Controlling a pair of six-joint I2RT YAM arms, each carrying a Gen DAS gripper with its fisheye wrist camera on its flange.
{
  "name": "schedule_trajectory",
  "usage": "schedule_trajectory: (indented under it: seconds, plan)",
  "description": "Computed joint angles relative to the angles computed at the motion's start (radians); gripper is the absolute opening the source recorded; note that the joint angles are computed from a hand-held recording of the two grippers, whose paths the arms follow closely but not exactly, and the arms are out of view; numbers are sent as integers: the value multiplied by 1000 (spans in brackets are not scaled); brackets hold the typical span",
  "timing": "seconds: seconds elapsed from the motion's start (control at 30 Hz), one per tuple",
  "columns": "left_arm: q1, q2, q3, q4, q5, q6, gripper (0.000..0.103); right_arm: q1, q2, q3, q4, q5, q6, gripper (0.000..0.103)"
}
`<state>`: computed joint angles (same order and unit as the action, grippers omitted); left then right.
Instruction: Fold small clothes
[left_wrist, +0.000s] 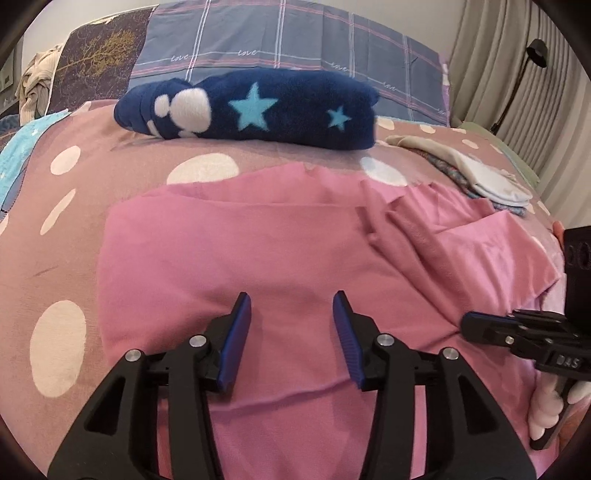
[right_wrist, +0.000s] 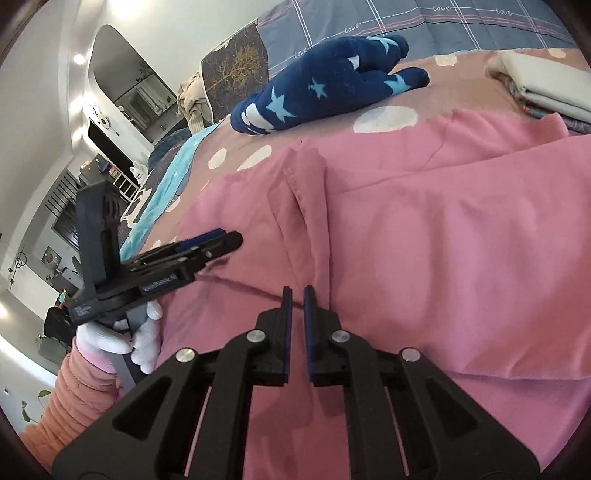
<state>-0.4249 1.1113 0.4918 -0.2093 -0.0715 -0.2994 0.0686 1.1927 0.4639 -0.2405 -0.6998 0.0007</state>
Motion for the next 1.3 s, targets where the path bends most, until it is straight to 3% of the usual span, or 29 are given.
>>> schedule_trajectory:
  seconds: [0.07,0.1,0.17,0.2,0.27,0.33,0.37,0.43,0.5,0.53,0.6,0.67,0.73,0.77,1.0,1.03,1.07,1.1,1.3]
  plan:
    - [-28,-32,-4,-9,0,-15,48,11,-47,10,-19,13,24,9]
    - [-30,-48,-2,-14,15,-31,48,-21,-108,25,-91,5,-12,15]
    - [-17,-75,2,-24,52,-61,48,14,-157,55,-107,74,1,31]
    - [-1,-88,7,-27,77,-78,48,40,-155,77,-111,127,8,37]
    - [31,-109,14,-38,103,-105,48,104,-84,146,-126,247,25,39]
    - [44,-131,18,-60,89,-116,48,117,6,191,-98,277,66,40]
    - [57,-146,16,-72,95,-117,48,109,78,220,-86,245,86,39]
    - [116,-195,0,-101,160,-111,48,87,173,259,-83,158,114,3]
    - [202,-270,-28,-131,262,-94,48,72,129,221,-35,47,144,2]
    - [234,-298,-40,-141,298,-82,50,79,68,187,-17,-35,119,2]
    - [293,-360,-64,-166,358,-48,58,130,-42,151,-70,-70,20,3]
    - [330,-395,-82,-185,418,-19,59,186,-98,137,-150,-45,-90,9]
    - [348,-377,-98,-187,495,-23,59,224,-122,119,-223,40,-159,45]
    - [345,-363,-103,-183,503,-29,59,215,-131,102,-231,59,-169,46]
    - [141,-212,-87,-111,317,-80,59,78,-196,32,-314,27,-238,43]
    - [94,-203,-82,-101,271,-88,50,70,-215,25,-326,25,-244,43]
    - [60,-192,-76,-91,250,-91,16,57,-235,23,-345,20,-250,43]
    - [42,-180,-69,-87,254,-90,1,51,-254,14,-350,19,-246,43]
    - [-185,-234,50,-164,8,-82,1,-102,-363,43,-486,-43,-337,43]
